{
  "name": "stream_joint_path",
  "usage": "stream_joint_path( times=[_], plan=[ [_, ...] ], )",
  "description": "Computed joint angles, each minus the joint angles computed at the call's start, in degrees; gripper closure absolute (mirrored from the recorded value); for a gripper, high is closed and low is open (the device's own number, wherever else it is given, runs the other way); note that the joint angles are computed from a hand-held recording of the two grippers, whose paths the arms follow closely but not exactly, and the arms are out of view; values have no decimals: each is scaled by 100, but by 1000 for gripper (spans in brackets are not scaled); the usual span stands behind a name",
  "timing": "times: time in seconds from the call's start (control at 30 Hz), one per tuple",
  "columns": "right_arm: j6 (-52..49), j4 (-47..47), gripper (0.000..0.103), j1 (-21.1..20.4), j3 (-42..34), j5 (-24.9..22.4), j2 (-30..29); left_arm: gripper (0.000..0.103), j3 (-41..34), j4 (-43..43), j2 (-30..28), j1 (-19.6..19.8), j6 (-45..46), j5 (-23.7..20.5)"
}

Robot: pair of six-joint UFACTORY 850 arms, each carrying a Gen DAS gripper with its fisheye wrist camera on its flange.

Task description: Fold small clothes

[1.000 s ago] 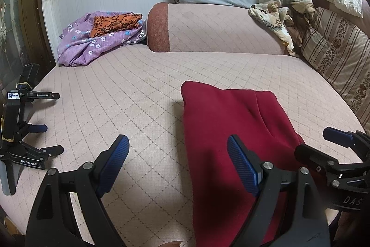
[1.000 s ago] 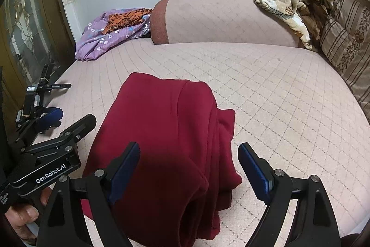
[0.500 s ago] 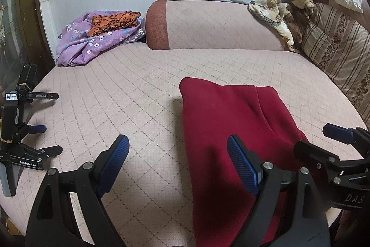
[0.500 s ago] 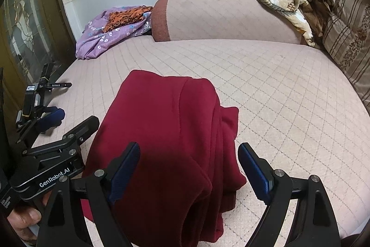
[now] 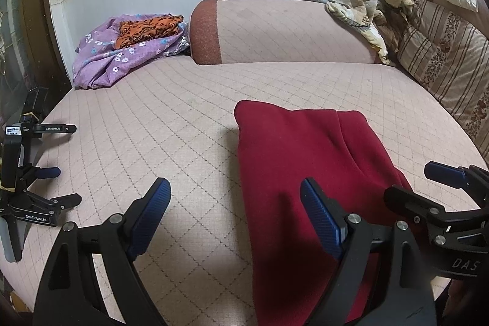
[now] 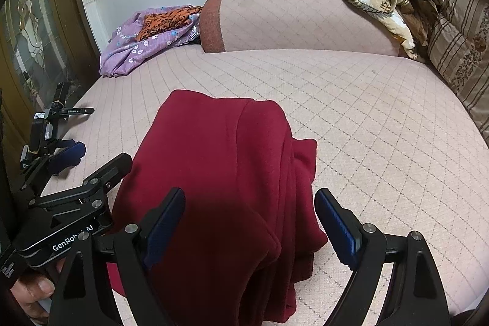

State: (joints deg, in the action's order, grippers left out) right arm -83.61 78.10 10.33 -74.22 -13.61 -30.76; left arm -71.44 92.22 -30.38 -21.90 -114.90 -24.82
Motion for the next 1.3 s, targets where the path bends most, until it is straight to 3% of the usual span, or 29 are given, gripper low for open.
stream_joint_path(
  times=[1.3],
  plan=[
    [203,-241,15,70,13,-47,-27,16,-35,-194,-9,14,226,-1]
  ],
)
